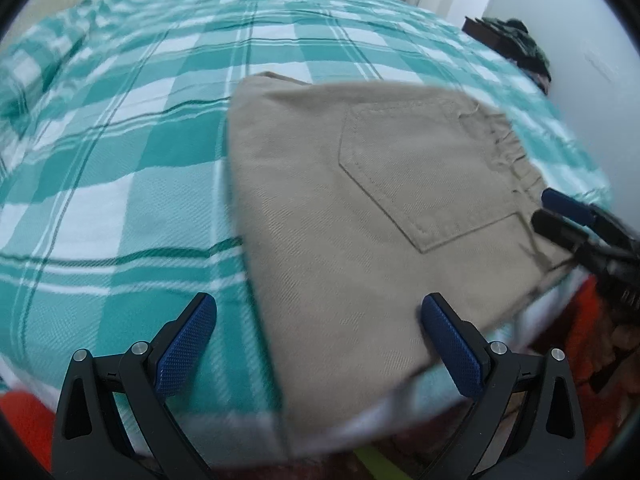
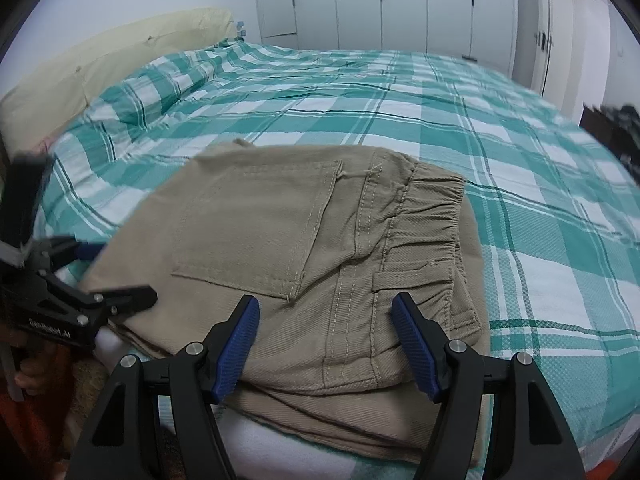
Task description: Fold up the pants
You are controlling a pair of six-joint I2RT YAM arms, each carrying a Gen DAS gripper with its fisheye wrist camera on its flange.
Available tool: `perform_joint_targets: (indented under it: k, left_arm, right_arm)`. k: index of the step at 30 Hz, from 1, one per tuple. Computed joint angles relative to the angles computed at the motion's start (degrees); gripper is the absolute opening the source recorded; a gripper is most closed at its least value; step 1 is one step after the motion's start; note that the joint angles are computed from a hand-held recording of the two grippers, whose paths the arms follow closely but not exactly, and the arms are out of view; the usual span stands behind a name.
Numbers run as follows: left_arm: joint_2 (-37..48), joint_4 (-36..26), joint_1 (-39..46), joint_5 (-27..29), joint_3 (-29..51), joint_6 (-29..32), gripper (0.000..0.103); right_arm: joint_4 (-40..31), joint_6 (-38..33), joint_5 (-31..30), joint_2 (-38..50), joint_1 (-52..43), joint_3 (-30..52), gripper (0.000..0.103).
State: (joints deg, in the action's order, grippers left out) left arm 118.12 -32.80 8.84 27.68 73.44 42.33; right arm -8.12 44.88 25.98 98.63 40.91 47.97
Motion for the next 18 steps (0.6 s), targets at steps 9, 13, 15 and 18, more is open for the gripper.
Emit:
perform_joint_targets:
  k: [9,13,15,18]
  left_arm:
    - [17.66,-28.58,5.09,9.70,30.14,-3.19,0.102]
    - [17.52,-25.85,0.38,5.87,28.68,-2.50,0.101]
    - [19.14,-26.10,-1.46,4.39,30.11,-4.13,0.101]
    - [20.11,-25.30,-2.79,3.28,30.93,-5.66,0.101]
  right_arm:
    - [9.80,10.76,-22.25,-23.60,-23.51,-20.05,0.069]
    - [13.43,7.03,-35.63,-19.25,-32.37,-21.33,0.069]
    - [12.18,3.36,-40.19,-14.77,-34.32,-18.61,0.069]
    - [11.74,1.21,-43.68,-8.44,-36.23,-15.83,0.069]
